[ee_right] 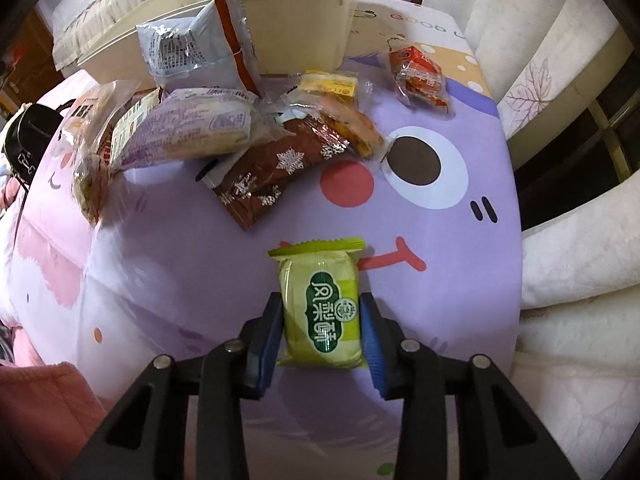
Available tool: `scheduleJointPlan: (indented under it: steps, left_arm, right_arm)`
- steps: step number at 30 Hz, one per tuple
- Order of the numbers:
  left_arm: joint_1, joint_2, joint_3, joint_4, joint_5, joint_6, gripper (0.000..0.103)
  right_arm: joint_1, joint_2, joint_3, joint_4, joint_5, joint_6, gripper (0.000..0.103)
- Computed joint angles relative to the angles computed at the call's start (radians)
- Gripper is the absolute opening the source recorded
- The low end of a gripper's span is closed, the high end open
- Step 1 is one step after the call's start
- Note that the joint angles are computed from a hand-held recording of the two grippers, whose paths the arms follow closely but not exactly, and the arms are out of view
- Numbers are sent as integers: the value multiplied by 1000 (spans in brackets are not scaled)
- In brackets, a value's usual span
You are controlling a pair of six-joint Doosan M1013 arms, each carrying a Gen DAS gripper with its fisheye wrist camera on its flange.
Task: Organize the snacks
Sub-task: 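Lift the dark snack bag with left tool while right tool lifts green cake, then carry both snacks over the white tray and open both tools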
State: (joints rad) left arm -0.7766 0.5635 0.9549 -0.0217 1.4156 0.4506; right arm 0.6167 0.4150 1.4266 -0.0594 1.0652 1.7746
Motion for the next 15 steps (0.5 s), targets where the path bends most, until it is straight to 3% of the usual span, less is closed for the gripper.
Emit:
scheduleJointPlan:
  steps: [15]
  left_arm:
    - [43,22,-69,43,6,112,49]
  right_arm:
    - [16,11,-132,24,-24,28,36]
